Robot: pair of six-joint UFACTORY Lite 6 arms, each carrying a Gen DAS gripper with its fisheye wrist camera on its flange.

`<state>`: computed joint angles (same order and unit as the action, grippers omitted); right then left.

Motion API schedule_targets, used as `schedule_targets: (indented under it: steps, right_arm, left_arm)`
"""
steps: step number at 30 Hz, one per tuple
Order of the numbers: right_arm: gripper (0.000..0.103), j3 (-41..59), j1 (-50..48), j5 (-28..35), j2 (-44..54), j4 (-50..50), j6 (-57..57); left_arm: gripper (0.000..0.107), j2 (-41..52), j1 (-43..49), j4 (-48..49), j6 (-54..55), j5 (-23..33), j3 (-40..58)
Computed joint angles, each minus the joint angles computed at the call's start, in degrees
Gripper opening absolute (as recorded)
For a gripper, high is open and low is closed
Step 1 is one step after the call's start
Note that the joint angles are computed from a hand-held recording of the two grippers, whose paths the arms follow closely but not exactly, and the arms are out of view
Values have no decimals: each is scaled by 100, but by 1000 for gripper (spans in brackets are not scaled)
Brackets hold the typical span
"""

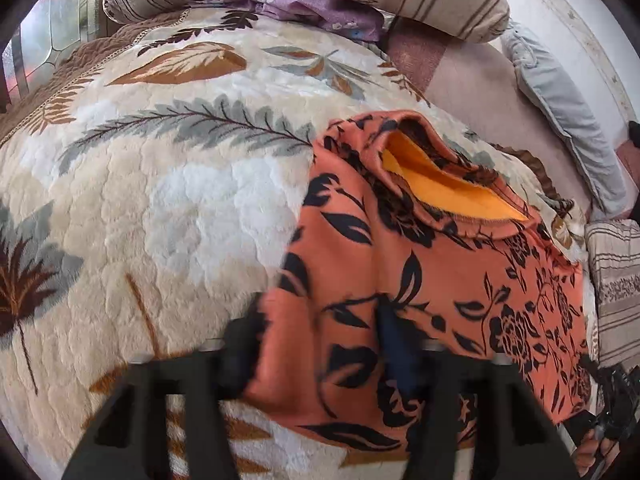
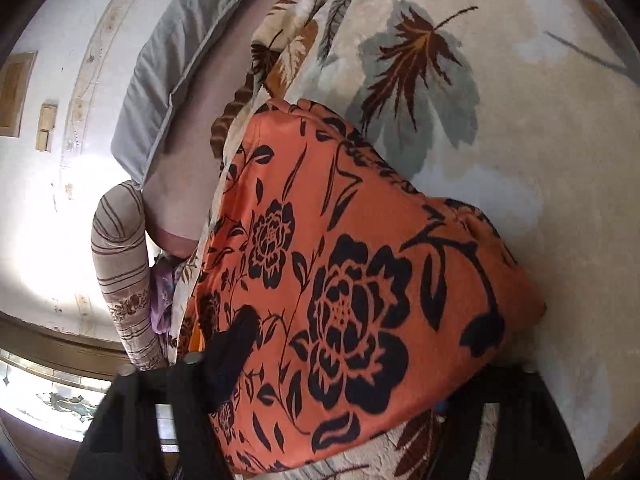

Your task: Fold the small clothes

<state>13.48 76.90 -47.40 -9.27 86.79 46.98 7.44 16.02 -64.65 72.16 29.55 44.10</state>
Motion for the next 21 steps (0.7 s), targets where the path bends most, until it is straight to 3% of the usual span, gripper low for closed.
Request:
schedule_targets:
  steps: [1, 3, 6, 8, 10, 12, 14, 16, 18, 21]
  right_arm:
    - [16, -19, -271, 263, -57, -220, -9]
    - [16, -53, -394, 425, -535, 57, -747]
    - [15, 568, 570, -661, -1035, 1523, -2545]
    - [15, 1251, 1454, -1619, -1134, 2403, -3601]
    - [15, 1910, 2583, -2504, -838, 3097, -3795]
    - [18, 2457, 3572, -2889, -90, 3686, -3290]
    - [26, 2723, 4313, -2458, 870, 4183, -2191]
    - [70, 2916, 4947, -1583, 1924, 4641, -992]
    - [65, 3304, 5590, -1668, 2619, 4823, -180]
    - [66, 3891, 6080, -2496, 2484, 5878, -762]
  left_arm:
    - [24, 162, 64, 366, -455, 357, 294]
    - [22, -199, 209, 605, -646, 667, 353]
    - [22, -1357, 761, 784, -472, 1499, 38]
    - [22, -2150, 1554, 1017, -324, 2423, -177]
    - [23, -2680, 2629, 1387, 55, 3442, -389]
    - [31, -2940, 3771, 1919, 708, 4046, -801]
    - [49, -2677, 4557, 2464, 1534, 3691, -1291]
    - [49, -1734, 5040, 2894, 2063, 2930, -1350]
    - [50, -1252, 5480, 2836, 2347, 3124, -1026]
    - [50, -1597, 5460, 2699, 2107, 3141, -800]
